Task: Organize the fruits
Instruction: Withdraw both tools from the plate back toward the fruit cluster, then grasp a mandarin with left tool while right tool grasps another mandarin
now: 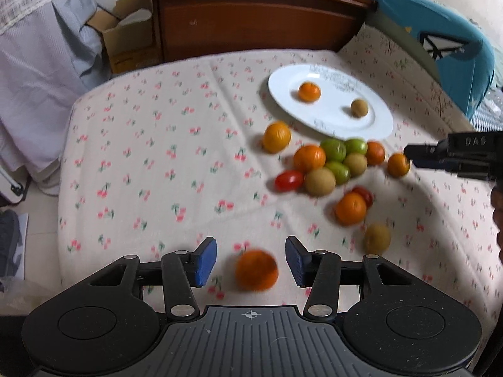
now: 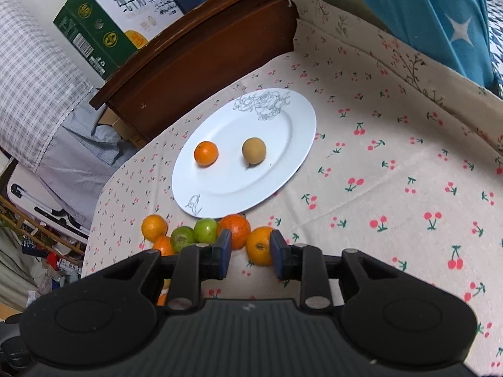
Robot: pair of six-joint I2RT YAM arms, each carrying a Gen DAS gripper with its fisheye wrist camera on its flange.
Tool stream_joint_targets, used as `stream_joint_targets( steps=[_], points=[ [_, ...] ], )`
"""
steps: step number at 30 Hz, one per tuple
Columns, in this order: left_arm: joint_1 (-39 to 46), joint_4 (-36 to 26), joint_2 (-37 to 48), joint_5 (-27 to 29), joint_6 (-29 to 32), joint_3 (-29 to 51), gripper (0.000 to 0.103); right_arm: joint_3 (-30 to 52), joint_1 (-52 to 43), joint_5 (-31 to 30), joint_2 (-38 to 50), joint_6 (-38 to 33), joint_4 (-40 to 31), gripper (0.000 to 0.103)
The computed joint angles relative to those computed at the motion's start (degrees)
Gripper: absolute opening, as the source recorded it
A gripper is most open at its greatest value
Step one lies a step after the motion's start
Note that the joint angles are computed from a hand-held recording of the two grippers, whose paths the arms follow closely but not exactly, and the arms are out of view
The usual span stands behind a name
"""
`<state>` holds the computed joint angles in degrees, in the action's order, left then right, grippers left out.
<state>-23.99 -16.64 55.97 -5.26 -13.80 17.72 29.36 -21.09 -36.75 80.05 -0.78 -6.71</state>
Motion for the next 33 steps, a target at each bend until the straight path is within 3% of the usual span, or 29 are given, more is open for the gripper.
stream_joint_targets(
  steps=[5, 8, 22, 26, 33],
  points=[
    [-1.0, -0.5, 0.5, 0.5, -1.0, -1.4, 0.048, -2.2, -0.1, 1.2, -3.1, -0.6, 0.5, 0.033],
    [-3.0, 0.2, 1.4, -1.9, -1.8, -1.9, 0.048, -3.3, 0.5, 2.2, -4.4, -1.1, 0.9, 0.035],
    [-6.1, 3.5, 2.2, -5.1, -1.5, -3.3, 0.046, -5.7, 5.8, 9.3, -5.1, -3.1, 5.2, 0.036],
    [-6.4, 4.4, 1.8, -4.9, -1.3, -3.9, 0.043, -6.2, 7.1, 11.0, -4.8, -3.2, 7.0, 0.036],
    [-6.7, 5.8, 1.5, -4.7, -0.8, -4.6, 0.029, -6.3, 8.2, 12.5, -3.1, -3.1, 8.9, 0.033]
  ],
)
